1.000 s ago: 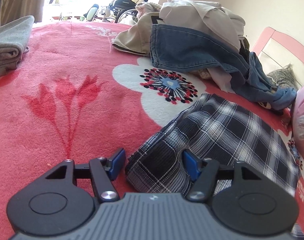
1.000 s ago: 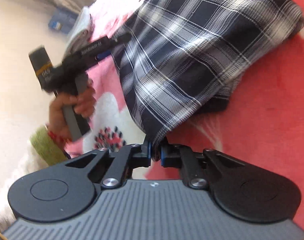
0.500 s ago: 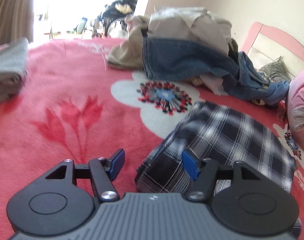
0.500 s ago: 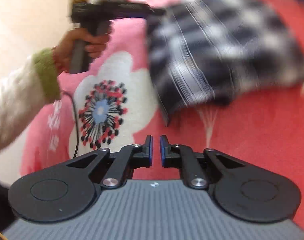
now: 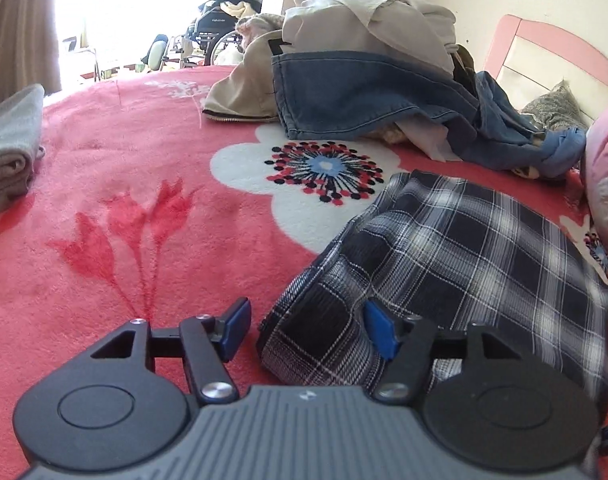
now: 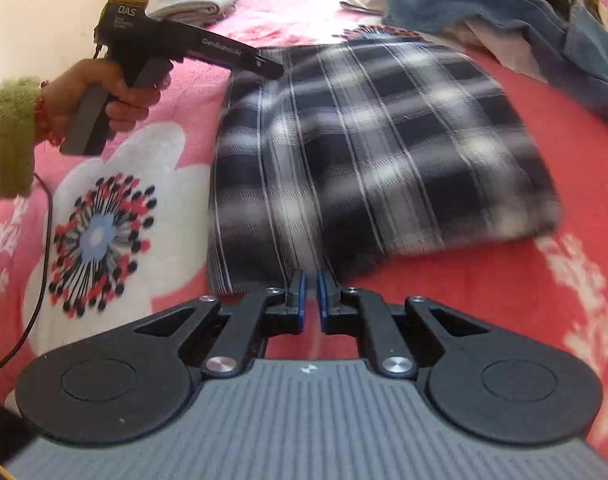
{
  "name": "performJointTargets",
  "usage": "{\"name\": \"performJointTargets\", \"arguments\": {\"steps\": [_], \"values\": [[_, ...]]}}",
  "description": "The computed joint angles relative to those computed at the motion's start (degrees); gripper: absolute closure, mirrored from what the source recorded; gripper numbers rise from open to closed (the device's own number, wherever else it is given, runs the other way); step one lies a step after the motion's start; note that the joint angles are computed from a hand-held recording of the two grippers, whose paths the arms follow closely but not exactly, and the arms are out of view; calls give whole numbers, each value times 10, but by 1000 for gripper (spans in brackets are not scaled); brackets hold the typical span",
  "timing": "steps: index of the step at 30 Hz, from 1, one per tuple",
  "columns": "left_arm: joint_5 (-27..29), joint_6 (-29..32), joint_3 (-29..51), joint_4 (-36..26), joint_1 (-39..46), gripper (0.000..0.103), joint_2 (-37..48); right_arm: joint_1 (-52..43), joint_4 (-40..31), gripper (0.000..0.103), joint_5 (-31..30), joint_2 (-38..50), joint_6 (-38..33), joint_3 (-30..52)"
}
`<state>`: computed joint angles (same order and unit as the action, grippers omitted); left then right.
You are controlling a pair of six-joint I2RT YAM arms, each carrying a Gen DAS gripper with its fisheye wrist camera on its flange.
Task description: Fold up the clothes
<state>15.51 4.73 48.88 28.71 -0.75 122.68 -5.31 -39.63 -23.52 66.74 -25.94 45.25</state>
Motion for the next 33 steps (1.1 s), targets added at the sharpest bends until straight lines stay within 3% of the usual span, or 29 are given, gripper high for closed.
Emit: {"name": "performJointTargets", "arguments": {"steps": [4, 8, 10, 13, 18, 20, 24, 27, 29, 33], "values": [[-8, -10, -29, 29, -11, 44, -38, -5, 24, 96, -38, -27, 29, 31], [-7, -28, -14, -6, -42, 44, -45, 24, 142, 96, 35, 17, 64, 21], [-54, -13, -4, -16, -71, 44, -32, 27, 171, 96, 70, 75, 78, 13], [-134, -4, -21, 13, -109, 47, -33, 1, 167, 97, 67, 101, 82, 2], [-145, -10, -53, 60, -144, 47, -77, -35, 150, 96, 21, 65, 90, 34], [-144, -17, -24, 25, -163, 45, -75, -27, 199, 96, 24, 71, 101, 41], [-210, -70, 93, -141, -210, 47, -17, -10, 300, 96, 52, 142, 117, 45], [-245, -90, 116, -172, -230, 45, 3, -11, 247, 95, 76, 226, 122, 90], [-249, -97, 121, -185, -233, 45, 2, -9, 216, 95, 79, 231, 137, 122], [-241, -119, 136, -213, -229, 45, 4, 1, 246, 95, 65, 240, 162, 167]]}}
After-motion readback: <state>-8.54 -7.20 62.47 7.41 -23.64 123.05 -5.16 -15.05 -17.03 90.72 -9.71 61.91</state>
